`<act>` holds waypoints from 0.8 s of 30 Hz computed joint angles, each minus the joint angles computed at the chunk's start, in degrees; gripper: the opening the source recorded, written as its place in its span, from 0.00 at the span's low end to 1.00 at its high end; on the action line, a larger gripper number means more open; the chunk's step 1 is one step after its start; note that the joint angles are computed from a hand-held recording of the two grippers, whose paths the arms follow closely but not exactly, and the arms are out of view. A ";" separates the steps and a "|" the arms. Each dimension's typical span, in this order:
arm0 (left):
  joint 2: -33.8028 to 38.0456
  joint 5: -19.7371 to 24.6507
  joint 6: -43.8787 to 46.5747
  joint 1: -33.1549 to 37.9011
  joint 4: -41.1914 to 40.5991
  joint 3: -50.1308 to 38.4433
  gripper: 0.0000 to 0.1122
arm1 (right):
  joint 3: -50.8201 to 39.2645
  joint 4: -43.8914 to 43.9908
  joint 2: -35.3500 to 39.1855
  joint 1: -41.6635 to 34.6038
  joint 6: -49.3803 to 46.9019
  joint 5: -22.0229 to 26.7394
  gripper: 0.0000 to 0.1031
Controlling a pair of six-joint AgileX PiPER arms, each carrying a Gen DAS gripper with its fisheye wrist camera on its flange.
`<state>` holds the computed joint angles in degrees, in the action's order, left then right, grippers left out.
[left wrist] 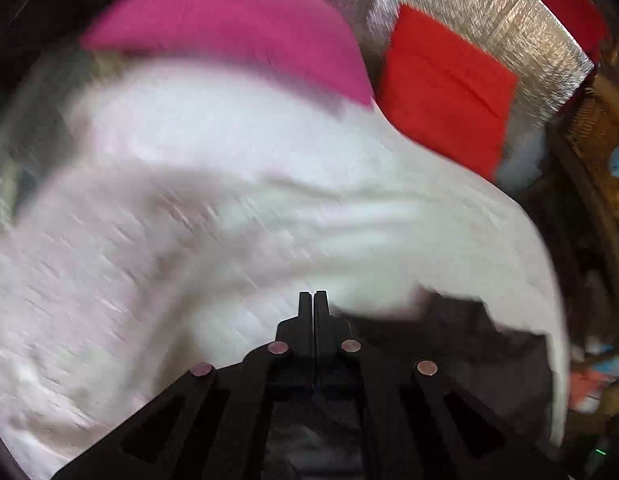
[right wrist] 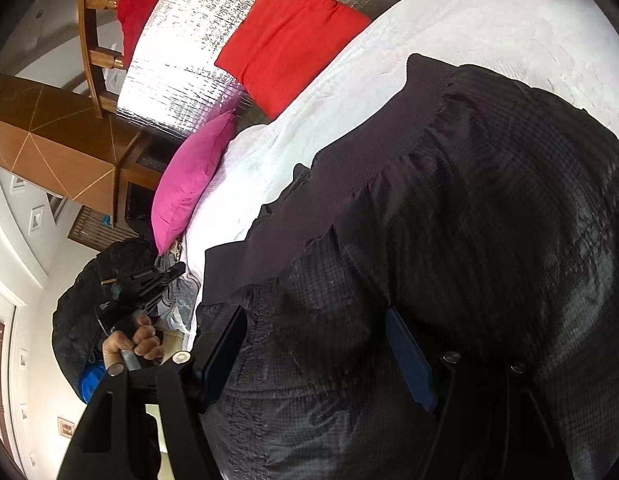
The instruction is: Fold large clothes
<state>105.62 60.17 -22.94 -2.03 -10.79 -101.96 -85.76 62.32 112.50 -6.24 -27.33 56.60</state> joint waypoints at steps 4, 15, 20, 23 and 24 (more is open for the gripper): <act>3.79 5.34 4.12 0.47 -9.82 -1.96 0.29 | -0.09 1.41 0.48 -0.71 0.34 0.99 0.73; 6.69 4.67 3.23 -7.43 -0.32 -3.01 0.49 | -0.34 2.41 0.99 -0.82 -0.02 1.21 0.73; 4.66 1.92 1.32 -10.33 4.13 -0.65 0.09 | -0.91 1.69 1.26 -0.41 0.42 1.04 0.73; 0.54 -2.74 0.86 -9.16 2.66 3.07 0.08 | -0.98 1.28 1.25 -0.10 0.37 0.62 0.73; -0.93 -4.01 0.77 -8.61 2.36 4.21 0.08 | -0.85 1.16 1.14 0.03 0.23 0.43 0.73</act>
